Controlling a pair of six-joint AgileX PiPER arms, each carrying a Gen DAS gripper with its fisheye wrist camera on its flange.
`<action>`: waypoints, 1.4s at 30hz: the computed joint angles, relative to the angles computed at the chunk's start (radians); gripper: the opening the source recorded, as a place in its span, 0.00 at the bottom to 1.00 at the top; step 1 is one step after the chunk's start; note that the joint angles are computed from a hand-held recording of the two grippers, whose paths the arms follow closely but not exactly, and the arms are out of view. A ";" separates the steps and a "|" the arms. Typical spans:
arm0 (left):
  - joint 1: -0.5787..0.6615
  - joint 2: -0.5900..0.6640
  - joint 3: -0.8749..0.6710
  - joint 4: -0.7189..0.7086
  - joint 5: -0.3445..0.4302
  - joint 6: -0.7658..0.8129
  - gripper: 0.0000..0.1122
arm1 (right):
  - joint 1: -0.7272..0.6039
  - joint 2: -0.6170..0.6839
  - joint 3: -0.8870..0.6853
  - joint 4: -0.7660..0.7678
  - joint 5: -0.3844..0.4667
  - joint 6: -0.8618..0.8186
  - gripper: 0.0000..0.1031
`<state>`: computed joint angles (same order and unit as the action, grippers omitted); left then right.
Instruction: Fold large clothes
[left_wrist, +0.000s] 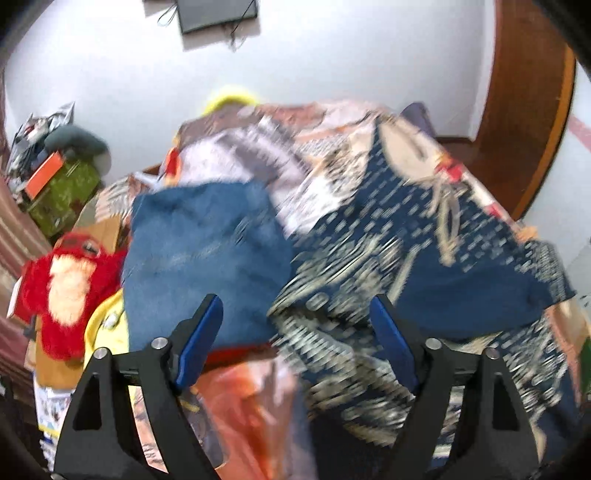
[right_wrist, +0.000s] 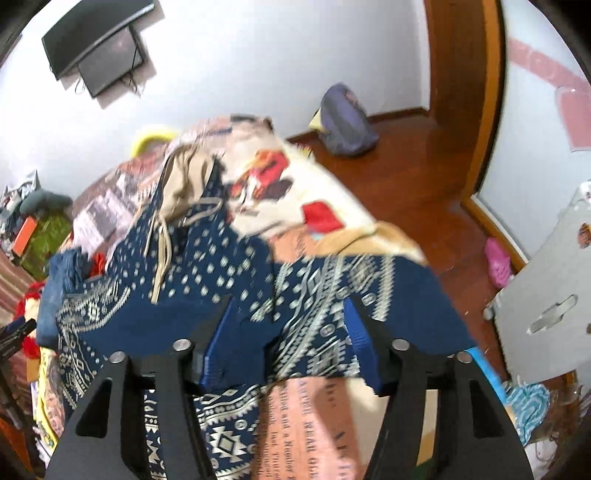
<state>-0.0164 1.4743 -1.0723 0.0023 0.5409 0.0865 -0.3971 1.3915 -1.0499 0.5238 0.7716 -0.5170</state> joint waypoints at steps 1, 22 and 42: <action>-0.016 0.000 -0.012 -0.004 0.003 -0.004 0.75 | -0.003 -0.004 -0.002 -0.002 -0.005 0.003 0.59; -0.348 0.383 -0.290 -0.066 0.052 -0.113 0.77 | -0.382 0.416 -0.028 0.162 0.060 -0.089 0.61; -0.324 0.391 -0.238 -0.079 0.024 -0.116 0.77 | -0.215 0.418 -0.068 0.007 -0.257 0.177 0.09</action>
